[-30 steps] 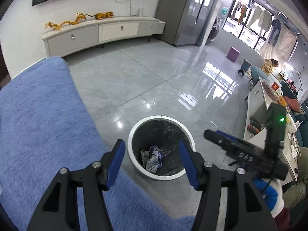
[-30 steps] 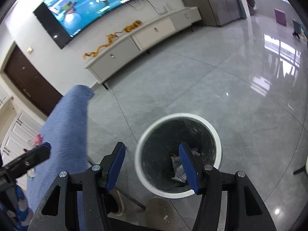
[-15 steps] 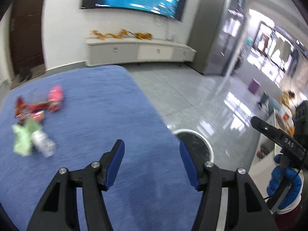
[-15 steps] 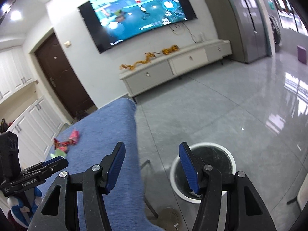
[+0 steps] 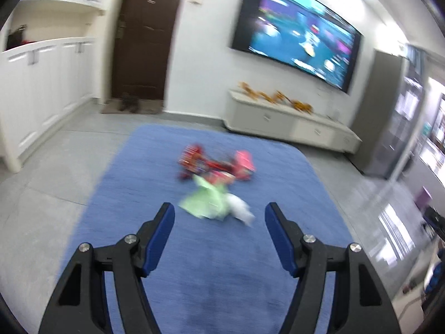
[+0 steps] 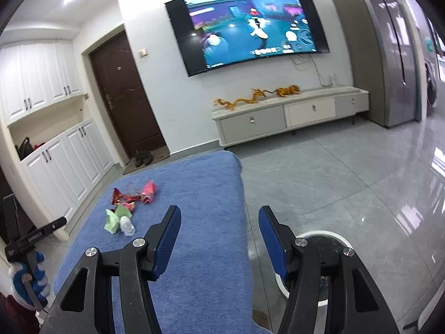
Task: Collect trash
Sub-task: 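Move both open tools back over the remaining wrappers on the rug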
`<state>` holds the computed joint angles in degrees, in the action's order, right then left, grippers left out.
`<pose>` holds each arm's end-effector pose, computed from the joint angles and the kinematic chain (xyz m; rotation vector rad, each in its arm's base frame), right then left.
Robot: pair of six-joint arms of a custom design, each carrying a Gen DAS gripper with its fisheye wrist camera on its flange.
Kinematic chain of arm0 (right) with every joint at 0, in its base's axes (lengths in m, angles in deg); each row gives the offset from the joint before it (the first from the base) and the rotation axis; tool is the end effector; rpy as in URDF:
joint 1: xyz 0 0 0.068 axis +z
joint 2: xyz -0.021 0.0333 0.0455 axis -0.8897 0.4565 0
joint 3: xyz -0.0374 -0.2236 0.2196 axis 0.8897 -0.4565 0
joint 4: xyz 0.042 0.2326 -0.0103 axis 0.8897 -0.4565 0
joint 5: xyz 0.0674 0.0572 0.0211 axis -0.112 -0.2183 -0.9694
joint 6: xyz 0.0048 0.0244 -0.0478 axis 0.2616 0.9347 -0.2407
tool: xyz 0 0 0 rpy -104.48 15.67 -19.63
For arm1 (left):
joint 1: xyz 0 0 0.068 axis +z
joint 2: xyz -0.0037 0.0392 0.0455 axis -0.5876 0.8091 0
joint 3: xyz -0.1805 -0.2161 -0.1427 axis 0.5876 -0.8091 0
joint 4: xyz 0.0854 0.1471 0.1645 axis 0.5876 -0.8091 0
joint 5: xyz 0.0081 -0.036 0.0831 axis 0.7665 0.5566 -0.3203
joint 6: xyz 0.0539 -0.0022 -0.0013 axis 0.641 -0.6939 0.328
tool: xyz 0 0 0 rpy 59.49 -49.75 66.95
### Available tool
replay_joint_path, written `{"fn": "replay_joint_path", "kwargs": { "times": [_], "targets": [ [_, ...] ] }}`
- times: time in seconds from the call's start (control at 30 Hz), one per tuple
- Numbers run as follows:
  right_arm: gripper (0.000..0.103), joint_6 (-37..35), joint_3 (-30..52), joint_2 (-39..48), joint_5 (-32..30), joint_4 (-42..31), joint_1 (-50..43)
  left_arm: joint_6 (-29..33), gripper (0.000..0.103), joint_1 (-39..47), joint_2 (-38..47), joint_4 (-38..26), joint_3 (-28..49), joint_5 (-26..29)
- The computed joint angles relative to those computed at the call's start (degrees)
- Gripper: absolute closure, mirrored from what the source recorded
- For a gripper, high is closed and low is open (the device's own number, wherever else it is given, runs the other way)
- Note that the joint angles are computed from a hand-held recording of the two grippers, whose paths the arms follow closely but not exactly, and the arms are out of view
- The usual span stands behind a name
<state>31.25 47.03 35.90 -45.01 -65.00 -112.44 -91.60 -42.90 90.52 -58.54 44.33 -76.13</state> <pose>0.1734 -0.1581 0.3646 -0.1426 2.1440 0.4656 0.1966 -0.0198 0.3291 -0.2701 2.1358 -0.1315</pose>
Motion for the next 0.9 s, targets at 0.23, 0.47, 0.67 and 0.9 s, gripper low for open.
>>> {"fn": "replay_joint_path", "kwargs": {
  "times": [0.23, 0.47, 0.67, 0.9],
  "targets": [
    [0.047, 3.5, 3.0, -3.0, -0.5, -0.5, 5.6, 7.9, 0.037, 18.7, -1.5, -2.7, 6.6, 6.7],
    [0.047, 12.1, 8.1, -3.6, 1.0, 3.6, 14.3, 13.7, 0.037, 32.5, 1.8, -4.7, 18.0, 13.6],
    [0.047, 18.3, 13.0, -2.5, 4.3, 7.3, 23.1, 17.7, 0.037, 35.9, 7.6, -6.3, 29.9, 13.0],
    [0.047, 25.2, 12.1, 1.0, 9.9, 14.8, 34.9, 18.2, 0.038, 35.3, 14.9, -6.1, 36.5, 14.0]
  ]
}}
